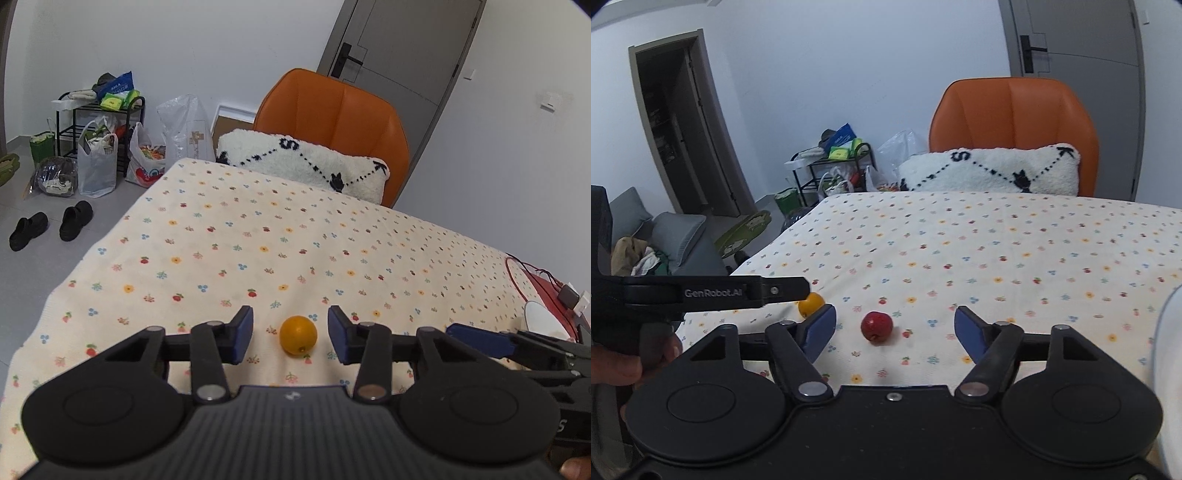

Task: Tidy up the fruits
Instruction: 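Grasp a small tangerine with the left gripper while the right grasps a red plum, then carry the tangerine with the left gripper while the right carries the plum to the plate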

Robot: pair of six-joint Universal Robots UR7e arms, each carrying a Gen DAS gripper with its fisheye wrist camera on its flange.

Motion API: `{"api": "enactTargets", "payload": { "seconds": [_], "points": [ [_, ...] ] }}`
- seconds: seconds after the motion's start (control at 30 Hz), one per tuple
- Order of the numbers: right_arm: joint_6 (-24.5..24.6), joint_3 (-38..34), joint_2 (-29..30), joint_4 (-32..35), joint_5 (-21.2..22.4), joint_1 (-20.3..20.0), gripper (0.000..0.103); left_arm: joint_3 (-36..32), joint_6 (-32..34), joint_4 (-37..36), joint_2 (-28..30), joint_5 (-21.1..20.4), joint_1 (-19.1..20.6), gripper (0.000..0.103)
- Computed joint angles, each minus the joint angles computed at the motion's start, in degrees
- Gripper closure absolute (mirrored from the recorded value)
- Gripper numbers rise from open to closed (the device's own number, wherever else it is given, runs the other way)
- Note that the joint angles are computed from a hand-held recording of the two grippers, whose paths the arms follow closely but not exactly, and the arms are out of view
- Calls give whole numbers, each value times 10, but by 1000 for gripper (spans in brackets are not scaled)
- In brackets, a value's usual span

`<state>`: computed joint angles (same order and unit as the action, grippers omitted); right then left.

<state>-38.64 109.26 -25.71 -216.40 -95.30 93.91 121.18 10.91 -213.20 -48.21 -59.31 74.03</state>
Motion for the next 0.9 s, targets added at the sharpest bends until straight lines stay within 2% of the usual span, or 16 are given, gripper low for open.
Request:
{"api": "enactTargets", "payload": {
  "seconds": [0.1,0.23,0.3,0.37,0.57,0.63,0.7,0.73,0.9],
  "points": [
    [-1,-12,4,24,3,0,44,-8,-4,12,4,-7,6,68],
    [-3,-23,10,42,6,-1,48,-17,0,16,14,-12,10,74],
    [-2,-30,12,52,7,-2,50,-18,4,10,17,-13,12,81],
    [-2,-35,14,59,7,-3,52,-18,-16,14,12,-26,18,81],
    [-4,-49,23,76,8,-2,58,-8,-19,13,0,-12,14,81],
    [-5,-53,25,84,9,-2,63,-5,-20,12,-1,-8,12,81],
    [-5,-55,27,91,6,-2,77,-2,-20,9,-3,-5,9,81],
    [-4,-54,26,95,6,-3,80,0,-19,7,-4,-5,7,81],
    [-4,-37,18,77,13,-6,80,9,-16,-6,-5,-5,-5,81]
  ]
}}
